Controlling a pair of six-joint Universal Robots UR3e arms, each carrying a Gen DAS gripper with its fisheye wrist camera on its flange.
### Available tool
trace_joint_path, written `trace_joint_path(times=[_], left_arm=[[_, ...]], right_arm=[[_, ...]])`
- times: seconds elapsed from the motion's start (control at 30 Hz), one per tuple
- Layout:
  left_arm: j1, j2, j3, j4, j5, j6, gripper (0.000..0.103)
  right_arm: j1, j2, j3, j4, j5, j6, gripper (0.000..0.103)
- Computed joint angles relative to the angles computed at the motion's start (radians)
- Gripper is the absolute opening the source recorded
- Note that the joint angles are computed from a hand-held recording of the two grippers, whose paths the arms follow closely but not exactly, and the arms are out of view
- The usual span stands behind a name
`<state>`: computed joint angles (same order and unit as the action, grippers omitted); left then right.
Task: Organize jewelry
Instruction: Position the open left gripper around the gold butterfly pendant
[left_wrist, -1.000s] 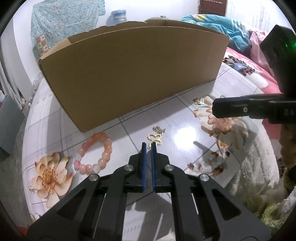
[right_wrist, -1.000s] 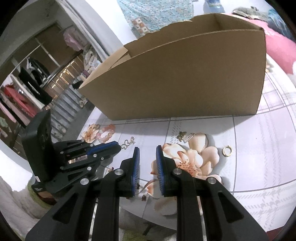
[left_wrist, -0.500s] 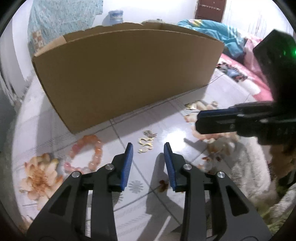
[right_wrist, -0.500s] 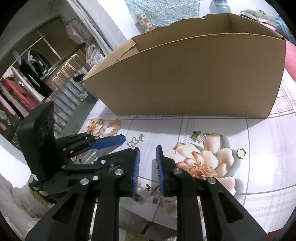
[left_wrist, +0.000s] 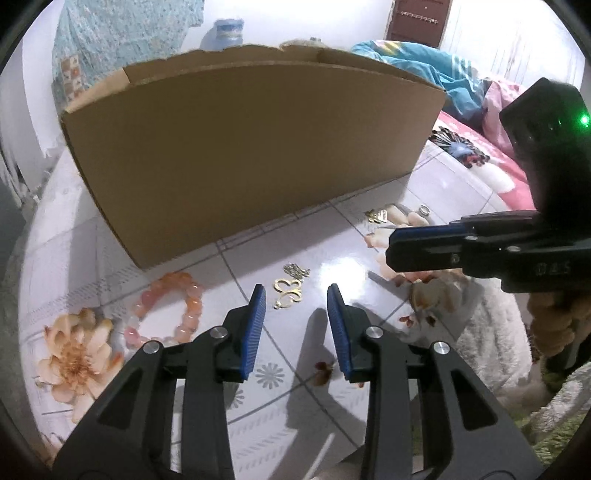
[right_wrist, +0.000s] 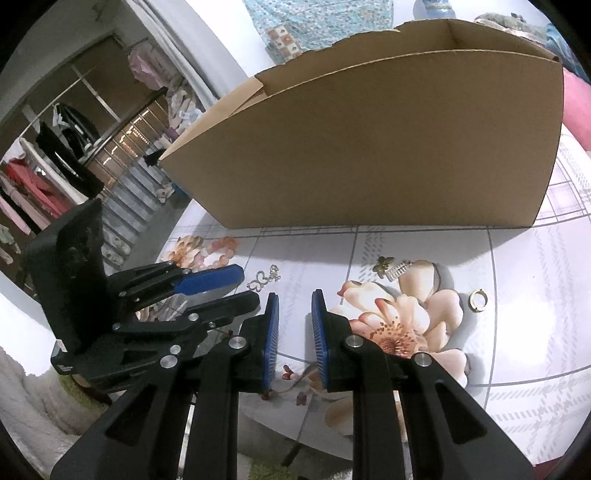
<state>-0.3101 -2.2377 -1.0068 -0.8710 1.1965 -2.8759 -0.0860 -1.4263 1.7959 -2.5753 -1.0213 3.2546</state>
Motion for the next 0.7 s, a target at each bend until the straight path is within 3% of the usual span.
trace_joint_path(times=[0.13,0.27,0.47,0.63,0.7], left_arm=[[-0.002,0.008,-0.005,-0.029,-0.046,0.024,0.032],[-0.016,0.017,-0.024,0.005,-0.016,0.020,0.032],[-0.055,-0.038,0.075,-0.008,0.129,0.000,0.032],[-0.085,-0.087,0.157,-0.039,0.196,-0.013,0.032],[-0.092,-0.101,0.179,-0.045,0.202,-0.024,0.027]], right_arm=[[-0.007,-0.008,0.016,-0.006,0.003,0.003,0.019],[-0.017,-0.012,0.032,-0.017,0.010,0.006,0.019],[-0.023,-0.015,0.038,-0.023,0.020,0.008,0.019],[-0.033,-0.022,0.052,-0.028,0.027,0.008,0.019],[-0.037,-0.025,0.058,-0.030,0.028,0.010,0.019]])
